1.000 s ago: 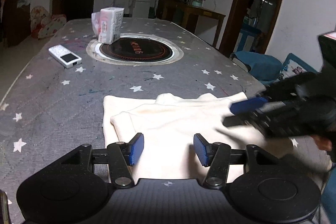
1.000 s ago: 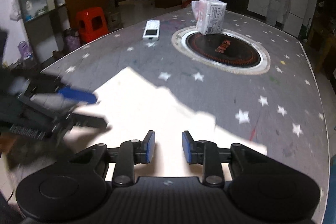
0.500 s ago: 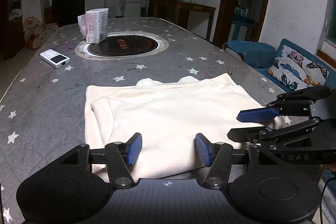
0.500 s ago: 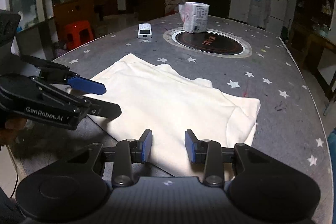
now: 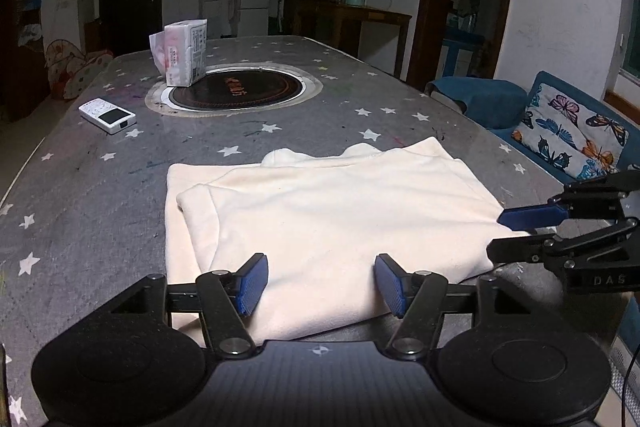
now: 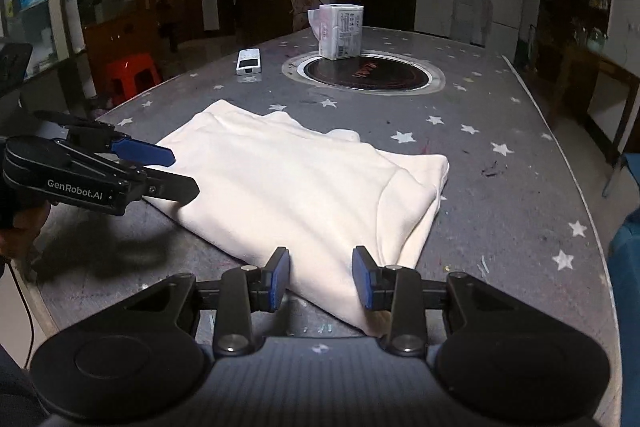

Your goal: Fold clothes

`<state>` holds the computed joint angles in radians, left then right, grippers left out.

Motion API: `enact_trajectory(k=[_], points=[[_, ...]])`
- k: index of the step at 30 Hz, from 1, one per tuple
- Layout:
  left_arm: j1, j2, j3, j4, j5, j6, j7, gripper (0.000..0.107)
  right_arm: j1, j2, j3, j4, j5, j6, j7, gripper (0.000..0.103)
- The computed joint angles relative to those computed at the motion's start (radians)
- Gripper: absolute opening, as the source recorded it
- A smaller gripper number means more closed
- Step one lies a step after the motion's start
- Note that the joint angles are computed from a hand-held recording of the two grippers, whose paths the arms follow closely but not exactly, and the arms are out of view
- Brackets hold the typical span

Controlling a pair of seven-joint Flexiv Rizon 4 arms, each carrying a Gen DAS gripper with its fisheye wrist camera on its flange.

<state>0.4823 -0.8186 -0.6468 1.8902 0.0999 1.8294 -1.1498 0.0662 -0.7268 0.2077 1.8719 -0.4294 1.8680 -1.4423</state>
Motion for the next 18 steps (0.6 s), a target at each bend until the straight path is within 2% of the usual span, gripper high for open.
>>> enact_trajectory(k=[5,10,15,18], points=[[0.03,0.004,-0.038,0.006,-0.001,-0.011,0.0,0.063,-0.076,-0.003,0.093,-0.028,-0.036,-0.027,0.012,0.034],[0.02,-0.001,-0.049,-0.012,-0.007,-0.025,0.006,0.063,-0.025,-0.026,0.062,-0.077,-0.024,-0.04,0.023,0.034],[-0.031,0.005,-0.002,-0.034,-0.049,-0.064,0.017,0.063,0.067,-0.034,-0.026,-0.084,0.002,-0.059,-0.001,0.033],[-0.029,0.007,-0.008,-0.032,-0.072,-0.074,0.026,0.063,0.054,-0.025,-0.009,-0.082,0.008,-0.058,-0.014,0.033]])
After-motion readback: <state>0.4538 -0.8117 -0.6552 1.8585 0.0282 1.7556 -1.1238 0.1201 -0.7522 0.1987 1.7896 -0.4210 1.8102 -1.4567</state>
